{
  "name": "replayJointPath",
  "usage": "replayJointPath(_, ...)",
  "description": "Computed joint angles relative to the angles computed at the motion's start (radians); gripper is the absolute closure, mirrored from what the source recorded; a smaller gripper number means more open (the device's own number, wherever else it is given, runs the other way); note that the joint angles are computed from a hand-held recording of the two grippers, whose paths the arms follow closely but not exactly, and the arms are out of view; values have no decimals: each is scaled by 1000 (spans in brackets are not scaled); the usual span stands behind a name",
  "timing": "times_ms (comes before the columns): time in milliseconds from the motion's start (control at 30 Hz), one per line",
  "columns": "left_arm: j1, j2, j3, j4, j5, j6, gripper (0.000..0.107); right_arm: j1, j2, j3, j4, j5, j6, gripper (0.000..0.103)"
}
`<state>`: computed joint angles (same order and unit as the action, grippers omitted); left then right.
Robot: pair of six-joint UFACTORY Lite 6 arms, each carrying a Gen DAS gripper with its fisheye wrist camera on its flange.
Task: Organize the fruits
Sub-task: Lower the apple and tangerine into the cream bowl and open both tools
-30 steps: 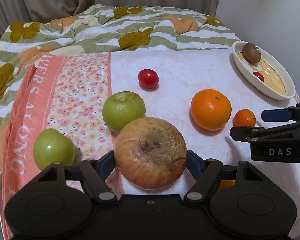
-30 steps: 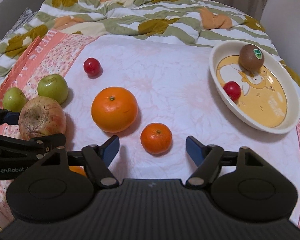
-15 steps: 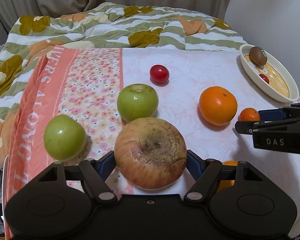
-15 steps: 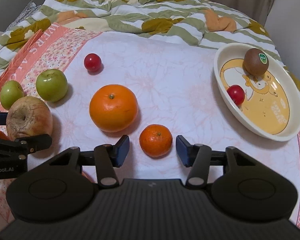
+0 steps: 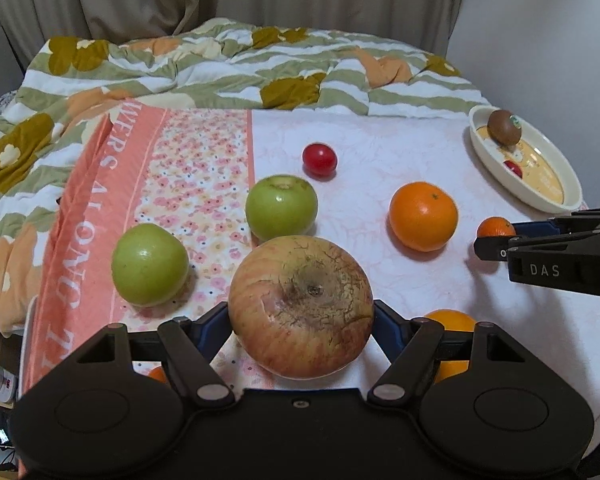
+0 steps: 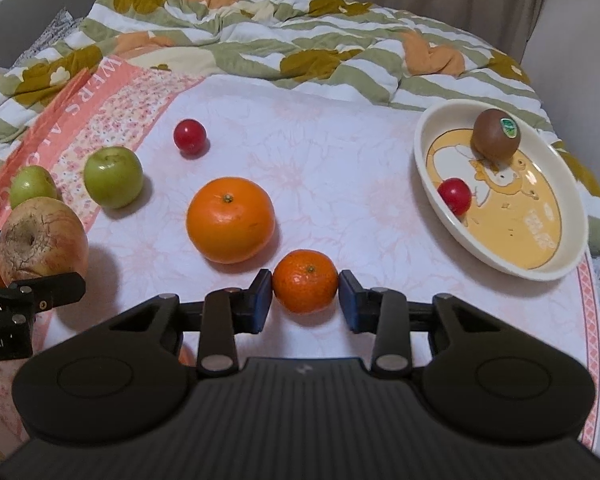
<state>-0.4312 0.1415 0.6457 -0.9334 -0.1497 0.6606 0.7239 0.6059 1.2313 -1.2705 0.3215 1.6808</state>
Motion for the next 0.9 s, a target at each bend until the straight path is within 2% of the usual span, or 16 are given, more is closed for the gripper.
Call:
replayJointPath(100,-31,-73,-28,-237,-25,238,30,24,-66,-46,7,30,15,52)
replayJointPath(367,-89,-303,-85,-677,-35,679,30,97,-297,-182,58,158,52,52)
replayJointPath(533,-140,-391,-80,-861,-50,853,30,137,-450,-268,146,250,16,52)
replayJointPath(600,-164,-404,-68,-892,-53,885,30,141,-514,-315,165,268,4,52)
replayJointPath(733,-254,-392,-34,-903,-123,856,30,113,-658,-422,206,275,-53,52)
replayJointPath(900,-395,-319,49,-907,-253,743,30,-20,-863,-565,285,198,-255,52)
